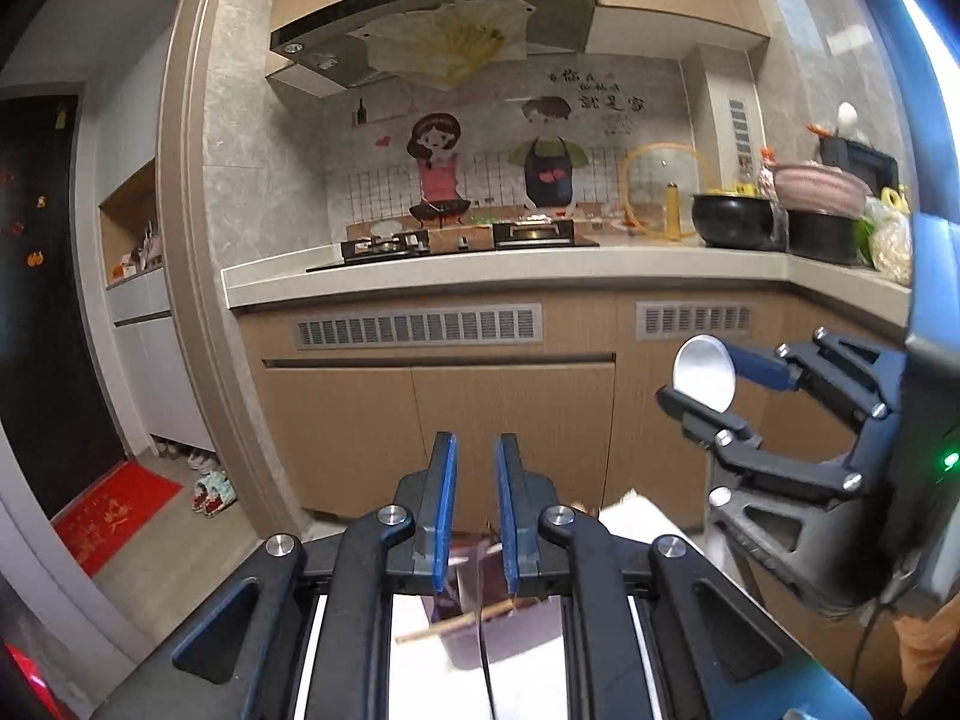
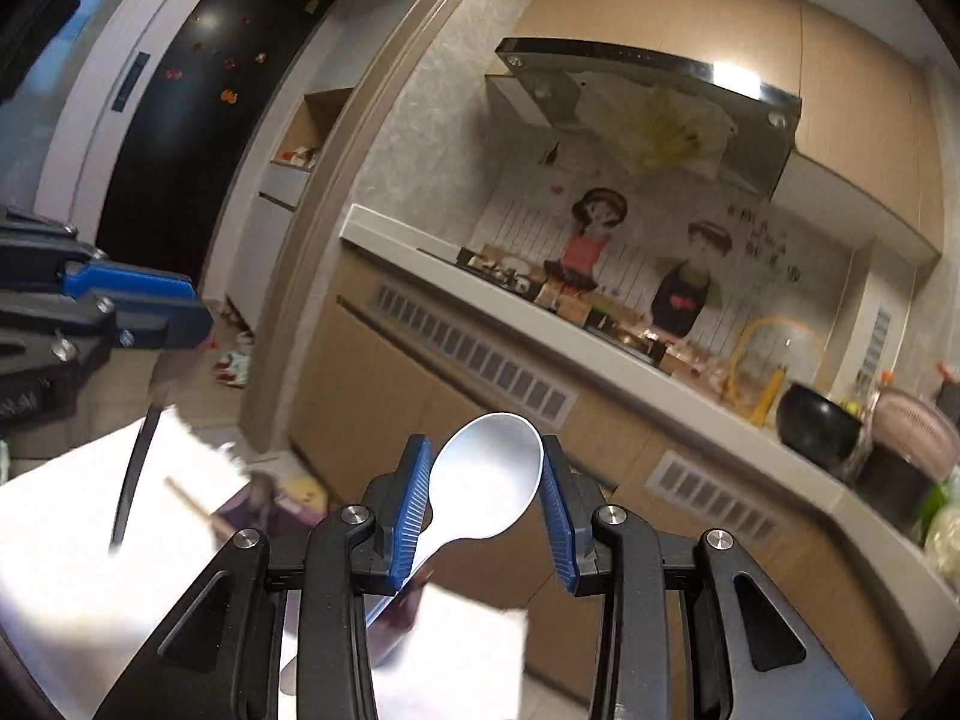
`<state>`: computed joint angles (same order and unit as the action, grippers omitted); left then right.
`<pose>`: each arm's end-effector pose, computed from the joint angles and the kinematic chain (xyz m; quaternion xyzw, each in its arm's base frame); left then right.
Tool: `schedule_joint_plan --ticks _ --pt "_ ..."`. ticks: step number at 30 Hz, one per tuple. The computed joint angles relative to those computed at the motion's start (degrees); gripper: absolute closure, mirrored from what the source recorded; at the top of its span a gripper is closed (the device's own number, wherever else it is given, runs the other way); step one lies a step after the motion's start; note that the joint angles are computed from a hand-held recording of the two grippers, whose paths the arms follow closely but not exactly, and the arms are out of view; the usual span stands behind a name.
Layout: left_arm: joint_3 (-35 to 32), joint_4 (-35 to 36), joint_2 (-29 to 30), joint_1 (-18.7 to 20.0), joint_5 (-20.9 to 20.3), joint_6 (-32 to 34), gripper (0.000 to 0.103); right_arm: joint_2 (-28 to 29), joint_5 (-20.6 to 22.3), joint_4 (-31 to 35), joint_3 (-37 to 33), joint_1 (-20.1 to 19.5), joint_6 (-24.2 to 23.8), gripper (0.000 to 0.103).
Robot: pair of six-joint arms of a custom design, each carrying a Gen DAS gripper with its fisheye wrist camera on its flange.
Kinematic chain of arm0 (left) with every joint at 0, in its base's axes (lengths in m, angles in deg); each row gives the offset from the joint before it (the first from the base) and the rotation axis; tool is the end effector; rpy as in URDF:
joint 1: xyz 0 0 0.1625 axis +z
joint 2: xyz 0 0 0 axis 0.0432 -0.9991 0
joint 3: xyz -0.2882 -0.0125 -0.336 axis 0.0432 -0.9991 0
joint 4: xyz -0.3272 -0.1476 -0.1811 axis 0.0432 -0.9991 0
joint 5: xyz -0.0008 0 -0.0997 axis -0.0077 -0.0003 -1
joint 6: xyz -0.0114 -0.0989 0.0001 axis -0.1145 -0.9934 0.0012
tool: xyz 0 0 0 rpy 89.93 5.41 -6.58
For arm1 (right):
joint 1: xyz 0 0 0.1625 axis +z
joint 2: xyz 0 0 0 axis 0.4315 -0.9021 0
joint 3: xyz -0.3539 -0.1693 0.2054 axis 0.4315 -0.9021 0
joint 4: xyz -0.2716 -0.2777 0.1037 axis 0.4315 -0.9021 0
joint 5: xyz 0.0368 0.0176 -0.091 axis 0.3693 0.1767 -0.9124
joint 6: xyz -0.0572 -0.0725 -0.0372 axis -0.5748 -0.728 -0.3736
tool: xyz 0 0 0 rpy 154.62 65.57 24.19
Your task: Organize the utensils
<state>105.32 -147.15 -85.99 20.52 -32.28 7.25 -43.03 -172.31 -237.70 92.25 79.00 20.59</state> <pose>-0.5680 -0.4853 0.1765 0.3001 0.7515 -0.5094 0.2926 0.2482 -0.5371 0.4420 0.4599 -0.6466 0.4802 0.3738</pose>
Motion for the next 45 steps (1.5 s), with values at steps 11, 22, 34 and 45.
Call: schedule_joint_plan --ticks 11,22,34,45 --pt "1.1 15.3 -1.7 4.0 -4.7 -10.9 0.089 3.3 -0.4 7.8 -5.3 -2.8 3.6 0.066" --pt "13.2 34.8 -6.1 8.4 -20.0 -25.5 0.065 -6.5 -2.6 25.8 8.9 -11.3 12.3 0.066" --pt "9.5 40.5 -2.4 13.4 -24.4 -30.5 0.06 -9.9 -1.8 29.3 17.3 -18.3 11.9 0.066" --pt "8.8 39.9 -0.8 14.3 -24.2 -31.4 0.061 -11.1 0.2 31.5 16.3 -18.7 13.9 0.039"
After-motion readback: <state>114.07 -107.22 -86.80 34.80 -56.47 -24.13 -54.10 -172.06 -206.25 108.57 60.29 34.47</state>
